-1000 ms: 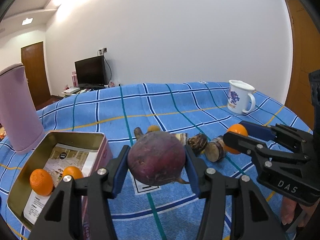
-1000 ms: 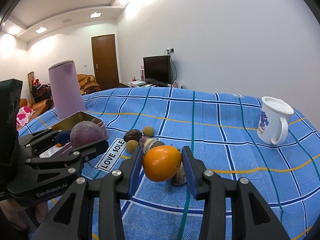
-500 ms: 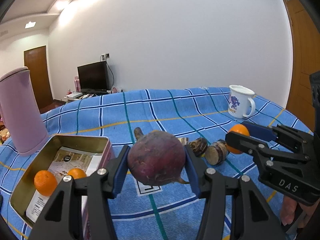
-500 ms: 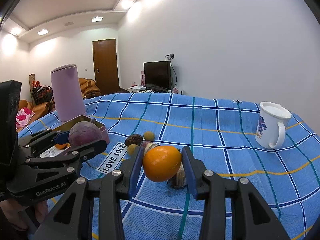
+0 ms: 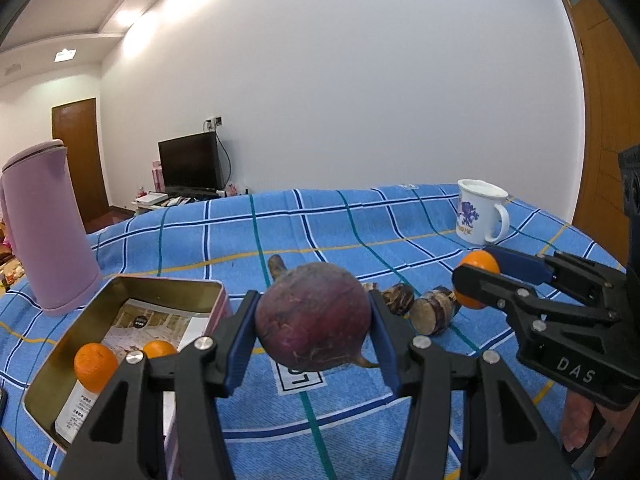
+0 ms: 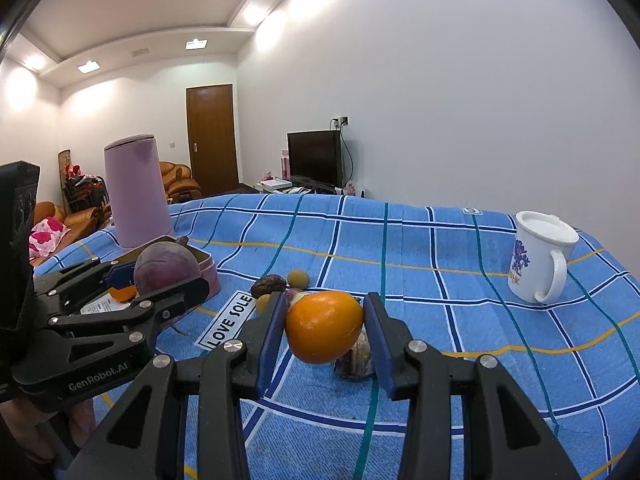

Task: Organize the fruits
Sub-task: 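Lift the orange and the purple beet off the bed cover, then carry the purple beet and the orange over the tin box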

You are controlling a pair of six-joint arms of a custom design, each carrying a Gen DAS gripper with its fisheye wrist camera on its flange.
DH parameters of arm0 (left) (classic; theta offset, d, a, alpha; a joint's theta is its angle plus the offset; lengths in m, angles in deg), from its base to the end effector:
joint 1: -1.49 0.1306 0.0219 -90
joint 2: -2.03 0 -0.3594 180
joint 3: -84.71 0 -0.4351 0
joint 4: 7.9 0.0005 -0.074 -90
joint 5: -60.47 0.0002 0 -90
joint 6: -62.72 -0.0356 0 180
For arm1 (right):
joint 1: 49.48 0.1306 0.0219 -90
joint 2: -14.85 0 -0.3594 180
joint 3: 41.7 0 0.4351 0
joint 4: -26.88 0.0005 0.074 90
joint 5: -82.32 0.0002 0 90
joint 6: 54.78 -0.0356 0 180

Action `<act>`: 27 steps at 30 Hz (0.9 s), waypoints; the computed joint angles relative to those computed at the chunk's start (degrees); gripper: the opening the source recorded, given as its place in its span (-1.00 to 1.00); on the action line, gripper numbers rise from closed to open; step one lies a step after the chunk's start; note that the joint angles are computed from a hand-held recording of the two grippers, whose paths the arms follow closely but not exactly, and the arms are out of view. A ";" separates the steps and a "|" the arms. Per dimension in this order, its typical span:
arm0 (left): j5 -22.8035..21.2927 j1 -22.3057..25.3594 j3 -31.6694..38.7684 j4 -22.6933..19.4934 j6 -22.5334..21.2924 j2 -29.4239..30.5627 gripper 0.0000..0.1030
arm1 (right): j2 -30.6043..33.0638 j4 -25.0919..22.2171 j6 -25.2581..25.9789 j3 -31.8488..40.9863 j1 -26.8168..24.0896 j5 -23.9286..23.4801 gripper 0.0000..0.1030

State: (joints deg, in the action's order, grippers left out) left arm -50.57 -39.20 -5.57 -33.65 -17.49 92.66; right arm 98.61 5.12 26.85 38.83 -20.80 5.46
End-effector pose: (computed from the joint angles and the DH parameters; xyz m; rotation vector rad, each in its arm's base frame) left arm 0.4301 -0.3536 0.4348 0.3112 1.9837 -0.1897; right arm 0.4565 0.2399 0.4173 -0.2075 1.9888 0.1859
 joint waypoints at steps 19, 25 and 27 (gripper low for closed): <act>-1.60 -0.43 -2.53 4.07 -0.67 -1.86 0.05 | -1.79 3.65 1.31 -2.27 0.57 1.27 -0.18; -2.40 -0.62 -3.18 4.98 -0.62 -2.33 0.05 | -2.50 5.29 1.78 -3.20 0.69 1.39 -0.18; -2.72 -0.71 -3.50 5.30 -0.68 -2.58 0.05 | -2.49 5.36 1.77 -3.21 0.68 1.19 -0.18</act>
